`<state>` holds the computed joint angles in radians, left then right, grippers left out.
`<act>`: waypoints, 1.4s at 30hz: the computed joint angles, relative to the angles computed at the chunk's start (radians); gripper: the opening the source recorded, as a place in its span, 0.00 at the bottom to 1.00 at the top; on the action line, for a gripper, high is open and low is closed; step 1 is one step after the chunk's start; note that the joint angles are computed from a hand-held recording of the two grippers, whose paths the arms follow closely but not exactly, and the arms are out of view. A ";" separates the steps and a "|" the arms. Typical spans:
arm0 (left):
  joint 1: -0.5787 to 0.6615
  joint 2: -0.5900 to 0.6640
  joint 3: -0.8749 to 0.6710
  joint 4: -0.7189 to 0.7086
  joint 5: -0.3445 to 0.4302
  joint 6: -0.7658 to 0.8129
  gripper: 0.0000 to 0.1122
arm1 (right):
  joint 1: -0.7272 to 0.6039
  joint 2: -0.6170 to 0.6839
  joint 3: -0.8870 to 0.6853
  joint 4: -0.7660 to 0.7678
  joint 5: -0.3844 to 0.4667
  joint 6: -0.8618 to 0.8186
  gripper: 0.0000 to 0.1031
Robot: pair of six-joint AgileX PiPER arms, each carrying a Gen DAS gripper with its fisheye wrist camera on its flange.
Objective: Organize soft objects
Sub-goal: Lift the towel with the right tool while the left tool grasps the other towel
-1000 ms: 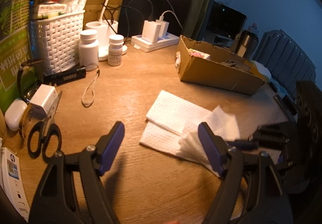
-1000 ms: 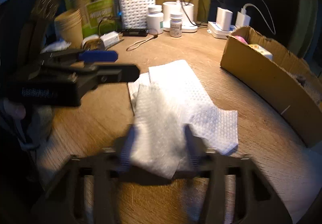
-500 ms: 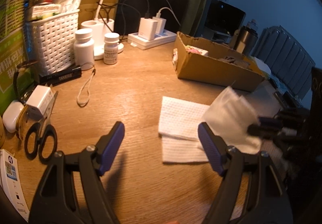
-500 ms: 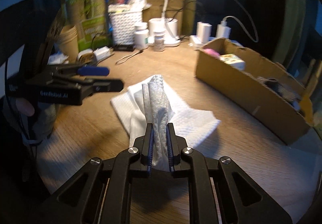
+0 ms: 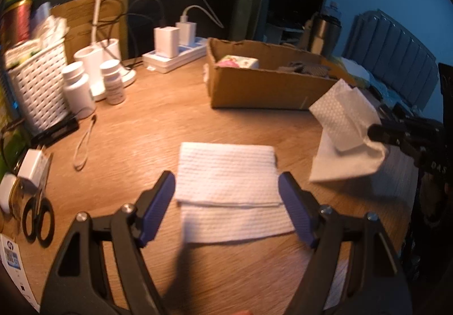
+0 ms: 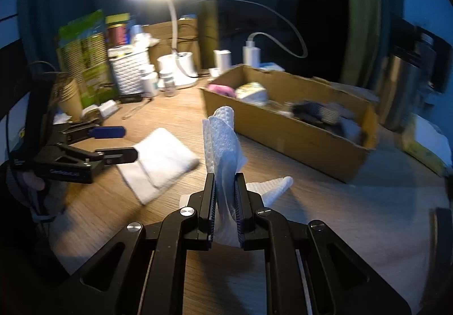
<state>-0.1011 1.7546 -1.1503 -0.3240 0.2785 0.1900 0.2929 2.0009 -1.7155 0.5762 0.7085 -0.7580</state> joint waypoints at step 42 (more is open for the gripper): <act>-0.050 0.208 -0.252 0.260 0.195 -0.139 0.73 | -0.017 0.178 -0.170 -0.266 0.111 0.147 0.79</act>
